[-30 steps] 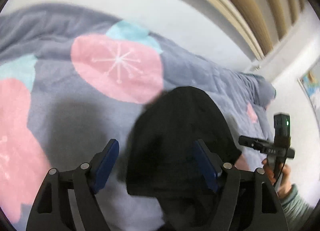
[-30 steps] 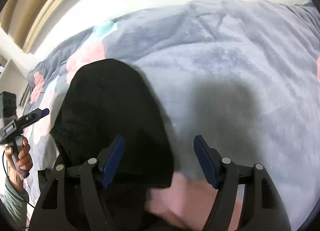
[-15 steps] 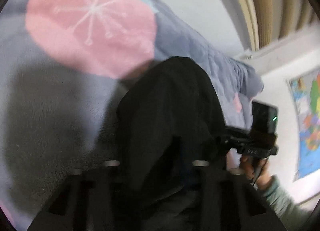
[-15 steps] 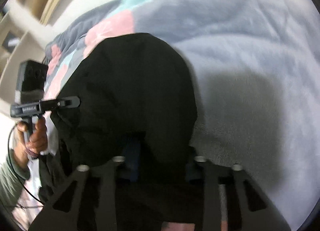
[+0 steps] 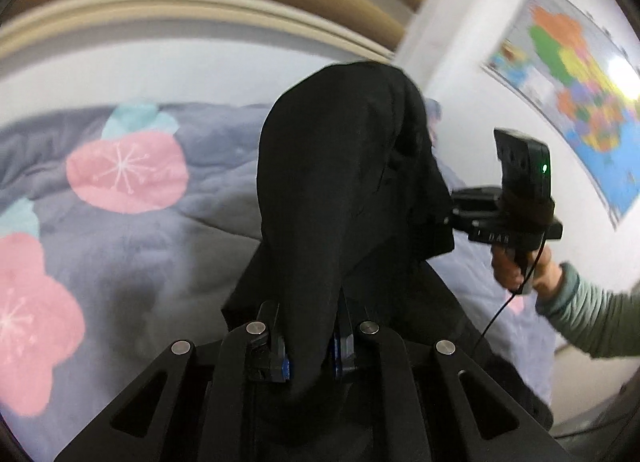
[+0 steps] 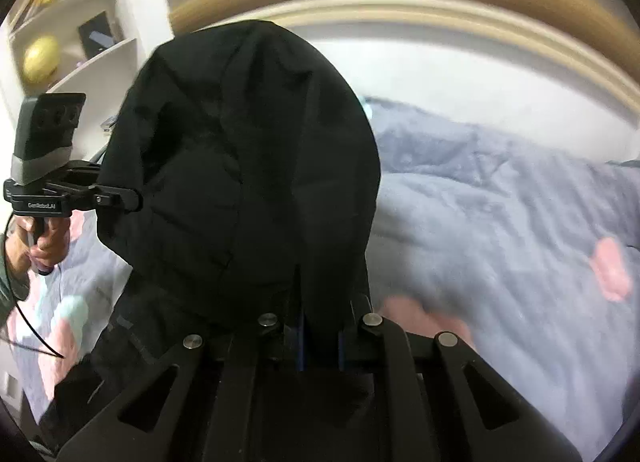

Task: Fold large clothes

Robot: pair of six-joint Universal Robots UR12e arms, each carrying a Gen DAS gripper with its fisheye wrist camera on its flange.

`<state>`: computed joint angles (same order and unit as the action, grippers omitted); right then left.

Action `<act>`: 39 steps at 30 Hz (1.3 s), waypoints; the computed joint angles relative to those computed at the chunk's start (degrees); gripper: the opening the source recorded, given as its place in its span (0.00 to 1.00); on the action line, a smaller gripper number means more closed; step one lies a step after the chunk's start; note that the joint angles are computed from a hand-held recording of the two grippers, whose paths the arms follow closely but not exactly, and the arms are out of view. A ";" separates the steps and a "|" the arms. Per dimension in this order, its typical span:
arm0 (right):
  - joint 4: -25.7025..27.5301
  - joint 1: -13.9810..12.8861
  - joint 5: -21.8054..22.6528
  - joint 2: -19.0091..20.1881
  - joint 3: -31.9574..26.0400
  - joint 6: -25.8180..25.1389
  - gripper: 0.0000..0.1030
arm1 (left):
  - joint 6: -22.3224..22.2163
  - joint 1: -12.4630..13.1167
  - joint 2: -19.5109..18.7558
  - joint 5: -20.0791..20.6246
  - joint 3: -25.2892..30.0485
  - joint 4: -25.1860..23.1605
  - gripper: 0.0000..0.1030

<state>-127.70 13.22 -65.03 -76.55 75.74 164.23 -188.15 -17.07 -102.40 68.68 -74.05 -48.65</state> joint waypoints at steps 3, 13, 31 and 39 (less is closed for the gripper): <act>-1.51 0.47 -1.91 -6.11 6.23 0.11 0.13 | 0.64 -2.46 3.48 2.69 -2.51 -0.91 0.13; 18.60 -2.78 -2.49 -18.24 18.03 6.61 0.30 | -12.92 -8.90 14.38 5.85 -17.17 -12.80 0.19; 17.28 5.10 -5.00 -10.29 7.36 14.99 0.45 | -22.89 -9.92 8.46 4.24 -10.08 0.35 0.18; 23.05 7.38 -10.99 -9.11 14.40 12.93 0.45 | -21.69 -11.10 5.53 -1.27 -15.02 -9.71 0.17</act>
<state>-104.65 20.61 -76.02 -85.66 90.14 177.16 -209.85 -28.17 -96.87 67.42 -89.07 -58.36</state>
